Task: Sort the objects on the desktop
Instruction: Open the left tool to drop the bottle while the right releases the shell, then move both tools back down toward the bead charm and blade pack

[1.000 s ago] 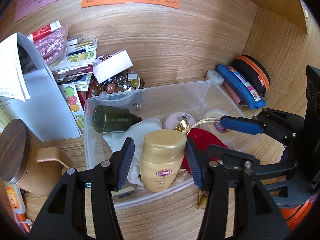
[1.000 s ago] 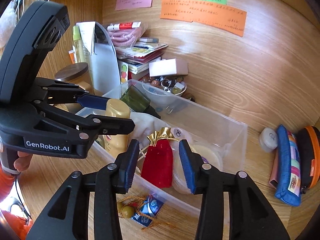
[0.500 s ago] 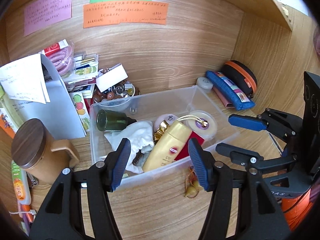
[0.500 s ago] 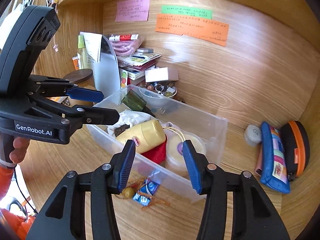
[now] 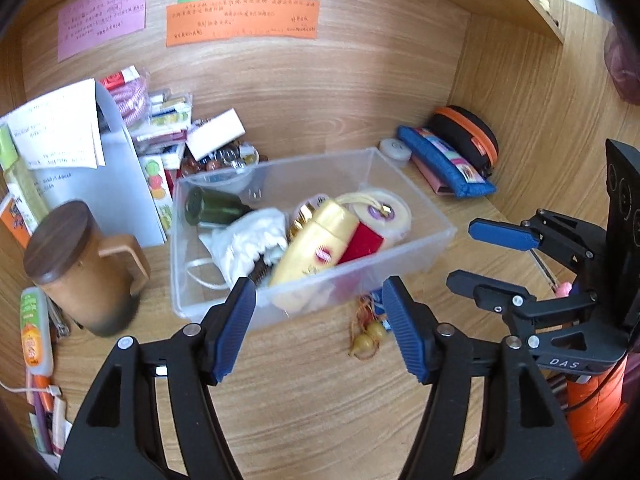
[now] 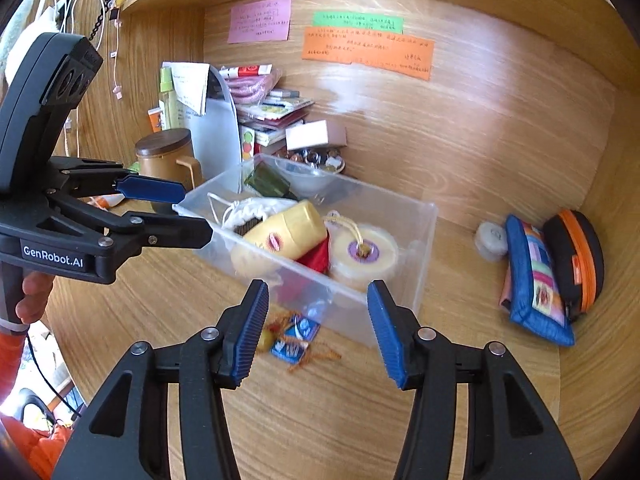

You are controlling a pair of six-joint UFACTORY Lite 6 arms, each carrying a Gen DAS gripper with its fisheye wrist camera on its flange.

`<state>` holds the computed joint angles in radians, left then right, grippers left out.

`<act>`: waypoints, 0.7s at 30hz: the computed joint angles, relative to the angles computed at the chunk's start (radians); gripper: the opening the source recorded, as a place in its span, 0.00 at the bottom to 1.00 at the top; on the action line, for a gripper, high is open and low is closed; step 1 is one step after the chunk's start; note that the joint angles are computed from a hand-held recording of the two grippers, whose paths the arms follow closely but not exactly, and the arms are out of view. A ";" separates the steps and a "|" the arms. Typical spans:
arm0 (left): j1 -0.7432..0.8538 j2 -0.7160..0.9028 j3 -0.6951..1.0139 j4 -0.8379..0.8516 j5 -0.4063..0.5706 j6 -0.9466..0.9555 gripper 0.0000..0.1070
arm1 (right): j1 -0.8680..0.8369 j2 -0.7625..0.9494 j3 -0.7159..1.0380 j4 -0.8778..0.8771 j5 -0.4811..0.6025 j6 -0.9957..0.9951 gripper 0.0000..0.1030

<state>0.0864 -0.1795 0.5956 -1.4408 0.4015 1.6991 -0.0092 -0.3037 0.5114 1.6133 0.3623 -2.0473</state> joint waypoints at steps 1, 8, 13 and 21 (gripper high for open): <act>-0.006 -0.001 -0.014 -0.016 -0.005 0.018 0.61 | -0.002 -0.004 -0.012 0.006 -0.002 -0.008 0.46; -0.090 0.055 -0.084 -0.170 -0.061 0.170 0.61 | -0.067 0.031 -0.063 0.057 0.029 -0.091 0.46; -0.155 0.149 -0.088 -0.340 -0.091 0.331 0.61 | -0.115 0.066 -0.066 0.052 0.058 -0.109 0.46; -0.223 0.298 -0.028 -0.499 -0.113 0.470 0.61 | -0.128 0.114 -0.049 0.043 0.075 -0.119 0.47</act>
